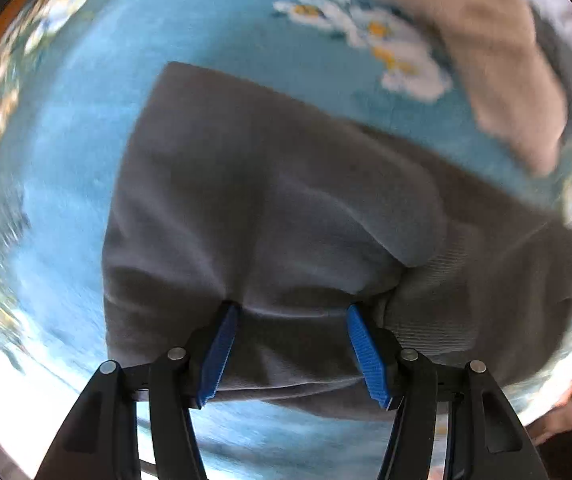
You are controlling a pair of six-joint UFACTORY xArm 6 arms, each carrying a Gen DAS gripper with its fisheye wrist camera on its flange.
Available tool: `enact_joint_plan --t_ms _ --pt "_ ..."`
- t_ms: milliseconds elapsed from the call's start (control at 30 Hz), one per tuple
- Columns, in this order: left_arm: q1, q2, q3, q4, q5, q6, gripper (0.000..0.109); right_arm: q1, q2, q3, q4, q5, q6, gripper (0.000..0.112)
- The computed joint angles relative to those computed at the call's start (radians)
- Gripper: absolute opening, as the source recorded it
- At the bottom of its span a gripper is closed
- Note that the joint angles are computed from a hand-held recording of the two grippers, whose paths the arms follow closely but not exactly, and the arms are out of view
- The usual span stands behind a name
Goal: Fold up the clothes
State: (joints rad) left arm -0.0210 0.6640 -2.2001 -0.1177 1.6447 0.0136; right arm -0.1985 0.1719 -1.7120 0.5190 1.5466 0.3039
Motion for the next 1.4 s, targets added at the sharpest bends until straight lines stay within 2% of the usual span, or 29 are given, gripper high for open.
enact_joint_plan --t_ms 100,233,333,500,733,933,1033,1067,1100,1300,1367,1400 --pt "0.050 -0.021 -0.031 -0.039 0.012 -0.022 0.062 0.058 0.047 0.000 0.065 0.012 -0.056 0.039" --pt "0.107 -0.045 -0.066 -0.051 0.037 -0.052 0.062 0.186 0.123 -0.001 0.138 0.040 -0.136 0.039" --pt "0.154 -0.098 -0.033 -0.071 0.038 -0.081 0.062 0.273 0.180 0.001 0.169 0.043 -0.175 0.044" --pt "0.224 -0.211 0.100 -0.082 0.020 -0.133 0.062 0.362 0.251 0.047 0.220 -0.007 -0.163 0.048" --pt "0.285 -0.303 0.234 -0.072 0.026 -0.199 0.062 0.389 0.272 0.145 0.304 -0.117 -0.083 0.049" --pt "0.288 -0.317 0.249 -0.070 0.040 -0.207 0.062 0.411 0.280 0.137 0.293 -0.170 -0.036 0.049" --pt "0.281 -0.301 0.219 -0.076 0.052 -0.207 0.062 0.421 0.280 0.114 0.276 -0.169 -0.025 0.031" --pt "0.279 -0.295 0.209 -0.077 0.056 -0.207 0.062 0.423 0.280 0.102 0.269 -0.165 -0.037 0.020" --pt "0.278 -0.287 0.196 -0.081 0.060 -0.208 0.062 0.426 0.277 0.092 0.262 -0.167 -0.053 0.018" --pt "0.270 -0.226 0.107 -0.106 0.082 -0.217 0.062 0.420 0.237 0.040 0.255 -0.160 -0.202 0.016" --pt "0.262 -0.188 0.054 -0.112 0.105 -0.214 0.062 0.396 0.238 -0.005 0.243 -0.089 -0.285 0.016" --pt "0.259 -0.170 0.029 -0.113 0.117 -0.213 0.062 0.390 0.226 0.000 0.224 -0.090 -0.300 0.016"
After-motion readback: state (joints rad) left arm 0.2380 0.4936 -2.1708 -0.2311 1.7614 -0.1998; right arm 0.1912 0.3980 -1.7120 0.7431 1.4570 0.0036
